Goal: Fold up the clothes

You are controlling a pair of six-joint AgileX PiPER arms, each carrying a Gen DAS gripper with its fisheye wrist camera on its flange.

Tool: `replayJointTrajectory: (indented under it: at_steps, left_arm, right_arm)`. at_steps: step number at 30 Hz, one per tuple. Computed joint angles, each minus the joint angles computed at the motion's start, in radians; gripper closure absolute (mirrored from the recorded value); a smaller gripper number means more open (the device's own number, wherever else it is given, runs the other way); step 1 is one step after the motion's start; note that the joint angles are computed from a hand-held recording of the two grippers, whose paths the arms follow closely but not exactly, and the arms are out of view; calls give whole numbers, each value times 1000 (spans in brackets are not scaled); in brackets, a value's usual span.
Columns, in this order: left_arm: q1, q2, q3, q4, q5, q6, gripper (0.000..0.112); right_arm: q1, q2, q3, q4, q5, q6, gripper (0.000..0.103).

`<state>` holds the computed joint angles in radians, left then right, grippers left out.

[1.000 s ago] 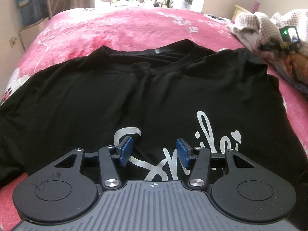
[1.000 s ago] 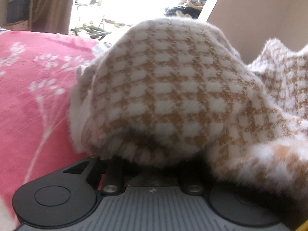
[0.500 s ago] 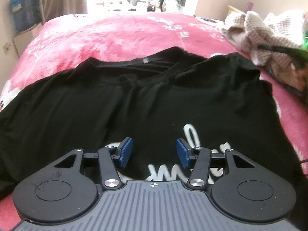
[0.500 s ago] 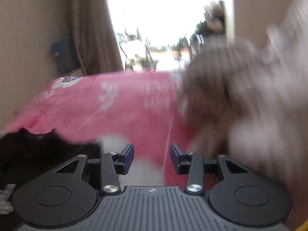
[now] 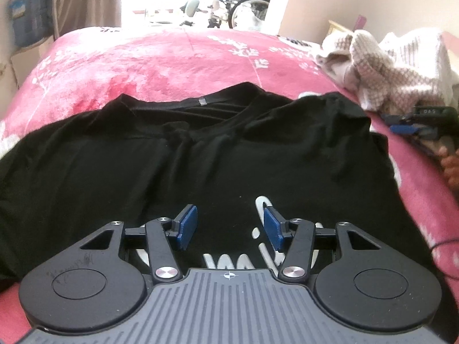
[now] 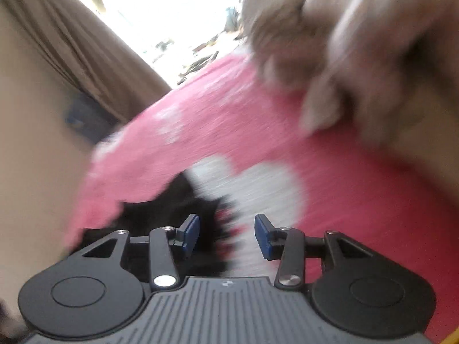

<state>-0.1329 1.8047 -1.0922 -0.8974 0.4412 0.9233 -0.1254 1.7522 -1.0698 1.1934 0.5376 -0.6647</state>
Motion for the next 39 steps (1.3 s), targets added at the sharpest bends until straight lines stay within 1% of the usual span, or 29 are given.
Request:
replayJointTrajectory:
  at_steps: [2, 4, 6, 8, 9, 10, 11, 13, 14, 16, 18, 19, 21, 22, 24, 26, 28, 31, 33, 35, 37, 39]
  left_arm:
    - [-4, 4, -2, -54, 13, 44, 61]
    - [-23, 15, -14, -137, 21, 132, 61]
    - [-47, 46, -48, -220, 50, 208, 60]
    - [-86, 115, -127, -238, 97, 185, 60]
    - [-109, 149, -167, -227, 114, 158, 60]
    - [-132, 184, -208, -212, 130, 127, 60]
    - [-158, 209, -236, -188, 125, 94, 61]
    - [-199, 243, -272, -139, 106, 26, 61]
    - [-203, 254, -278, -141, 108, 8, 61]
    - [-184, 258, -259, -219, 122, 48, 61]
    - [-144, 250, -235, -290, 149, 77, 61]
    - [-122, 240, -222, -317, 156, 86, 61]
    - [-77, 220, -198, -368, 166, 109, 61]
    - [-53, 207, -183, -391, 161, 123, 61]
    - [-18, 191, -172, -407, 153, 122, 61]
    - [9, 176, -154, -438, 143, 145, 61]
    - [22, 175, -153, -444, 137, 149, 60]
    - [18, 185, -162, -449, 139, 149, 61]
    - [4, 182, -159, -459, 133, 172, 60]
    - [-9, 180, -157, -464, 134, 195, 60]
    - [-29, 188, -163, -471, 123, 214, 60]
    - [-46, 184, -157, -495, 113, 255, 60]
  right_arm:
    - [12, 44, -29, 12, 45, 58, 57]
    - [32, 90, -76, -28, 47, 159, 57]
    - [50, 114, -87, -32, 13, 195, 69]
    - [78, 128, -97, -18, -43, 194, 93]
    - [91, 144, -114, 8, -67, 175, 100]
    - [105, 160, -131, 35, -91, 155, 102]
    - [127, 167, -145, 55, -128, 125, 102]
    - [165, 182, -172, 154, -195, -42, 102]
    - [194, 171, -175, 194, -220, -123, 102]
    - [253, 144, -178, 235, -237, -273, 102]
    - [317, 140, -199, 196, -227, -349, 102]
    - [354, 139, -210, 129, -230, -347, 102]
    - [411, 155, -237, -56, -206, -272, 102]
    - [434, 161, -244, -144, -187, -235, 101]
    - [481, 160, -231, -314, -188, -154, 99]
    - [513, 150, -211, -464, -168, -75, 85]
    - [519, 118, -169, -494, -142, -83, 82]
    - [496, 66, -114, -458, -117, -105, 82]
    - [467, 14, -69, -417, -130, -106, 79]
    - [450, -16, -48, -456, -177, -23, 76]
    - [433, -11, -58, -486, -194, 42, 76]
    - [417, 1, -76, -507, -199, 97, 74]
